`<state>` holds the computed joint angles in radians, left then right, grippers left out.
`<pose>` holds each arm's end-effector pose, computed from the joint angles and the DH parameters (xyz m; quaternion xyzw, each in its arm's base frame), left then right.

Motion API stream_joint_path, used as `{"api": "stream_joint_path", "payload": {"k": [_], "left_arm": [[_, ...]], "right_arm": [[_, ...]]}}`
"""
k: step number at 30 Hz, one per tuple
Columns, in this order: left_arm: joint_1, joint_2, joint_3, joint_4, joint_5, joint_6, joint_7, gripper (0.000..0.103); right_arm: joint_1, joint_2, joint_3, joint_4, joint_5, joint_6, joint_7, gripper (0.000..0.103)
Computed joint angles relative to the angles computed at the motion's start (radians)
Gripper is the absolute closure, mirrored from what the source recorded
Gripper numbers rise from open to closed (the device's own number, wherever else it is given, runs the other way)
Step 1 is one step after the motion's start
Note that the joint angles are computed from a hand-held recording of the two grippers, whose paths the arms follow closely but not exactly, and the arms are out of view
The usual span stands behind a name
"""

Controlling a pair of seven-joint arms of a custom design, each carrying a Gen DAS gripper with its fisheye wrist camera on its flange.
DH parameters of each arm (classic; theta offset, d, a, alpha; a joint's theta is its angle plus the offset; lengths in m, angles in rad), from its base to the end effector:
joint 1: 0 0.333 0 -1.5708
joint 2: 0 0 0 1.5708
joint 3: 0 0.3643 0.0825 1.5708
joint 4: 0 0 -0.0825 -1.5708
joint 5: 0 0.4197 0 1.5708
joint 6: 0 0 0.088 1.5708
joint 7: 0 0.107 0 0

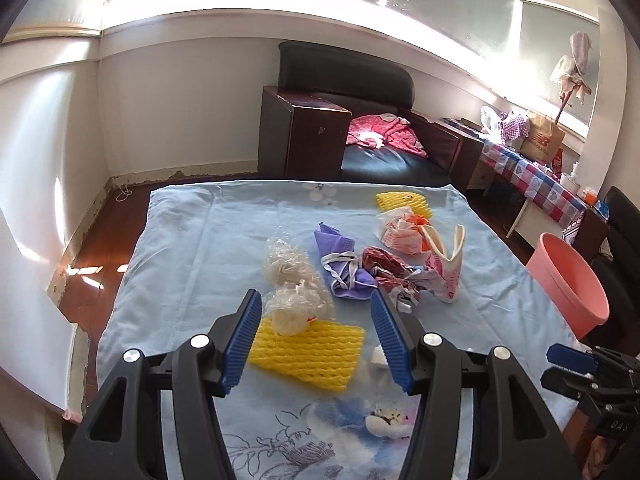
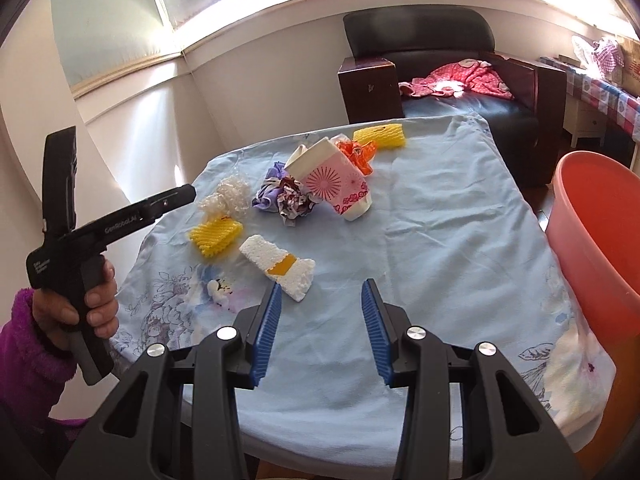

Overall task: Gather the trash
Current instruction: 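Grasp the clear plastic bag with the left gripper, then grasp the pink-and-white paper cup with the right gripper while the left gripper holds the bag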

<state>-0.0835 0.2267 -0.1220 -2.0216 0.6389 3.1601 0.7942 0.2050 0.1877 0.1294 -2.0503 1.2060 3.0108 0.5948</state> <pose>0.6444 -0.1834 0.4634 -0.6168 0.6528 -0.3687 0.2395 0.6264 0.1412 0.4277 -0.6877 0.5916 -0.1432 0.3957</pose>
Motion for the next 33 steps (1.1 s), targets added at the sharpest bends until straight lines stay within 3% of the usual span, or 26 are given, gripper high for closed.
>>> {"api": "stream_joint_path", "payload": {"k": [1, 4, 6, 10, 12, 15, 21, 29, 33], "left_arm": [[-0.001, 0.013, 0.003, 0.015, -0.004, -0.008, -0.003, 0.047], [0.051, 0.047, -0.058, 0.049, -0.064, -0.036, 0.047, 0.048], [0.05, 0.06, -0.059, 0.064, -0.081, -0.053, 0.055, 0.048], [0.11, 0.083, -0.127, 0.074, -0.16, -0.067, 0.136, 0.049], [0.13, 0.091, -0.153, 0.079, -0.187, -0.079, 0.18, 0.057], [0.215, 0.108, -0.254, 0.08, -0.29, -0.1, 0.288, 0.068], [0.286, 0.115, -0.332, 0.065, -0.411, -0.088, 0.403, 0.084], [0.37, 0.097, -0.423, 0.03, -0.478, -0.051, 0.462, 0.087], [0.445, 0.092, -0.502, 0.012, -0.512, -0.03, 0.491, 0.087]], "right_arm": [[0.004, 0.004, -0.005, 0.002, -0.02, -0.001, 0.017, 0.061], [0.013, 0.012, -0.015, 0.009, -0.077, 0.001, 0.069, 0.061], [0.016, 0.019, -0.019, 0.017, -0.116, -0.002, 0.108, 0.061], [0.017, 0.037, -0.026, 0.041, -0.195, -0.013, 0.186, 0.061], [0.015, 0.048, -0.024, 0.059, -0.219, -0.013, 0.21, 0.061], [0.012, 0.067, -0.02, 0.092, -0.252, -0.013, 0.243, 0.061], [0.02, 0.111, -0.03, 0.161, -0.349, -0.008, 0.324, 0.061], [0.021, 0.192, -0.044, 0.296, -0.453, -0.027, 0.45, 0.061], [0.044, 0.23, -0.06, 0.338, -0.508, -0.047, 0.512, 0.061]]}}
